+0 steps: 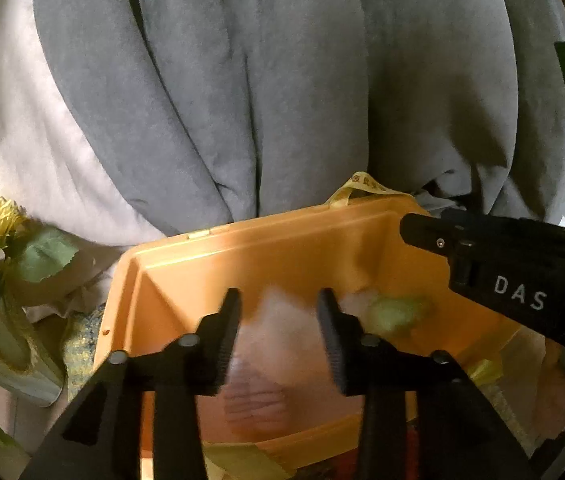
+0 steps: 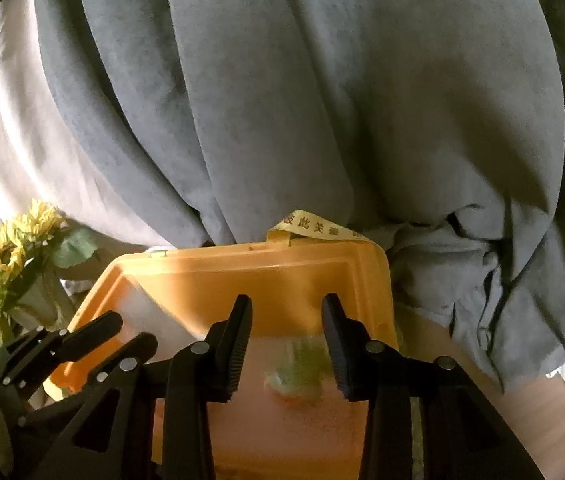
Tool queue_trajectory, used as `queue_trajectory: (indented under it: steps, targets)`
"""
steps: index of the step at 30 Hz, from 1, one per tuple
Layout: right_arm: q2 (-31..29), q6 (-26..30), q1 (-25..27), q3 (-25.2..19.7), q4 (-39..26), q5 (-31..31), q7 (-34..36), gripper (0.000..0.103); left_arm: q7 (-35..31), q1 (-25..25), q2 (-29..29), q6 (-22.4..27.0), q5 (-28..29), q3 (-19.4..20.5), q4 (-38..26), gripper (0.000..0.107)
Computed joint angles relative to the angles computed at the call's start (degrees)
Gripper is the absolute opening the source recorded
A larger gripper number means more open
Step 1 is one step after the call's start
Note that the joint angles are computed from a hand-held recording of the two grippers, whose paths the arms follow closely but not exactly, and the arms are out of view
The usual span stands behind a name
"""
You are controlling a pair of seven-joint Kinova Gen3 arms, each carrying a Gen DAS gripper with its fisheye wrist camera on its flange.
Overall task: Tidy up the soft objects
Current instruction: 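Open both tools to drop the cloth and frog into the basket, then withdraw both tools from the basket toward the Mickey plush and box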
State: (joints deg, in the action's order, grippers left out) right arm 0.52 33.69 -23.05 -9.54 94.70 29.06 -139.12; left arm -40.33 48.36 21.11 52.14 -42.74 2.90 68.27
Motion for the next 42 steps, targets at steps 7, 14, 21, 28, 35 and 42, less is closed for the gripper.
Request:
queue_trajectory:
  steps: [7,14,21,28,35,42]
  targets:
    - [-0.79,1.36,-0.92,-0.92,0.43,5.81,-4.84,0.058,3.03,1.12,-0.83,1.41,-2.26,-0.55,0.55,0.065]
    - [-3.55,3.80,-1.09,-3.39,2.04,12.59,-12.75,0.068,7.51,2.53,-3.39,3.74,-6.09,0.56,2.25,0.073]
    - [-7.48,6.96,0.04,-7.64,4.49,17.85,-17.57,0.074,12.83,5.35,-6.03,7.50,-13.70,3.25,5.05,0.076]
    - [-11.50,8.49,1.99,-10.64,6.84,17.07,-18.92,0.075,17.22,6.98,-8.02,10.64,-17.75,6.78,7.16,0.077]
    - [-15.70,9.52,5.31,-13.53,9.00,13.31,-18.16,0.075,21.67,10.17,-9.11,16.28,-22.31,9.70,8.60,0.077]
    - [-19.57,10.26,8.59,-16.52,10.54,9.30,-15.60,0.077,25.30,12.95,-9.94,21.34,-24.69,12.37,9.89,0.077]
